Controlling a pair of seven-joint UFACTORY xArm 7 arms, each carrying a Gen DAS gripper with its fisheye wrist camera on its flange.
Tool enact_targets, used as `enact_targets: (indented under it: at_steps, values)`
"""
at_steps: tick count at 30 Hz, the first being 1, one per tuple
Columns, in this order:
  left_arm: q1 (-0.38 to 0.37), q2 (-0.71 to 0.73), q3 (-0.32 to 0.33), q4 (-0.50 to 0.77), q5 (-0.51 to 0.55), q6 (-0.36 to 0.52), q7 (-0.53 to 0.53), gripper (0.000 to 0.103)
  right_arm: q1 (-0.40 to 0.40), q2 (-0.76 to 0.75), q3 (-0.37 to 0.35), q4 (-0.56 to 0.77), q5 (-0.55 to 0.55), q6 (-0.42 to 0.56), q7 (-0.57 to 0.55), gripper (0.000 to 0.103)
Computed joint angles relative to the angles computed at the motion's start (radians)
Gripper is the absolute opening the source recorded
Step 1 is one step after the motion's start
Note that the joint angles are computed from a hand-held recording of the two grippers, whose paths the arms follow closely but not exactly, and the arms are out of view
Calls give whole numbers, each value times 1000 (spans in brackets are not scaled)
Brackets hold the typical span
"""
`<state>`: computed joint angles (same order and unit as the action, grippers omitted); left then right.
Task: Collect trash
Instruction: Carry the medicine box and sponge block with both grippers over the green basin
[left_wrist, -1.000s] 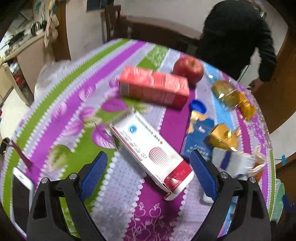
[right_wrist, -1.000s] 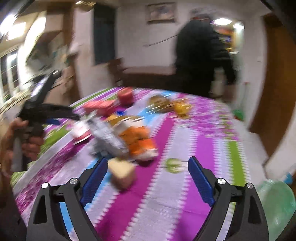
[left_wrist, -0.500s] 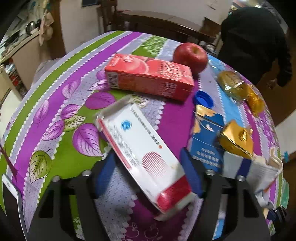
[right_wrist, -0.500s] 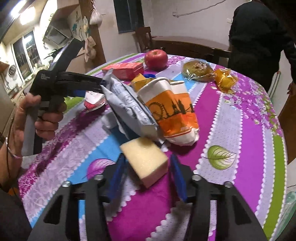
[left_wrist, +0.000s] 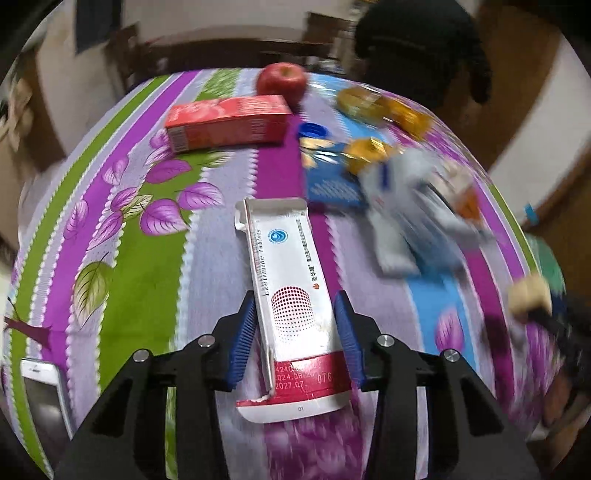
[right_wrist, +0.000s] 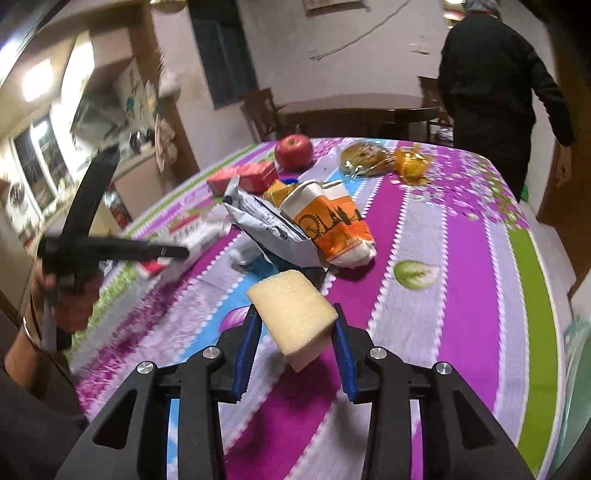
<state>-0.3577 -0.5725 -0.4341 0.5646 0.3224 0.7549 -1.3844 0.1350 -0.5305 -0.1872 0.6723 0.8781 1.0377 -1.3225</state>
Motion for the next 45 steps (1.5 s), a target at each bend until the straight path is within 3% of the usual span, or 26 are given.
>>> enact_targets:
  at_steps: [5,7,15,18,20,21,22,24,25,32,39,45]
  values:
    - [-29,68,-75,59,53,71,14,41,-48,-66,-25,-51,-49,44,66,38]
    - [-28,87,-91,67,102,86,-11,42,-61,-111,-6,-96,-71,-10,65,38]
    - [-66,144,-69,90,156,144,-53,52,-11,-134,8,-154,-144,-128,88,42]
    - [-83,127,-46,72,154,128,-73,52,10,-136,-1,-161,-155,-148,90,50]
    - [-90,120,-41,64,151,119,-81,48,22,-139,-10,-164,-160,-158,81,71]
    - [-90,122,-43,64,157,121,-80,48,30,-144,-18,-168,-153,-165,69,72]
    - [-90,125,-45,64,164,122,-82,48,39,-146,-25,-169,-147,-171,57,72]
    - [-92,124,-44,63,165,120,-86,46,45,-134,-27,-163,-152,-168,61,60]
    - [-95,126,-46,65,164,122,-90,45,46,-125,-27,-157,-158,-159,68,43]
    - [-106,186,-89,158,209,250,-139,43,40,-146,-50,-154,-137,-118,72,37]
    - [-132,344,-108,396,402,434,-141,43,16,-147,-69,-74,-98,-123,108,37]
    - [-191,485,-78,584,557,499,-121,43,-9,-142,-96,-2,-112,-162,111,37]
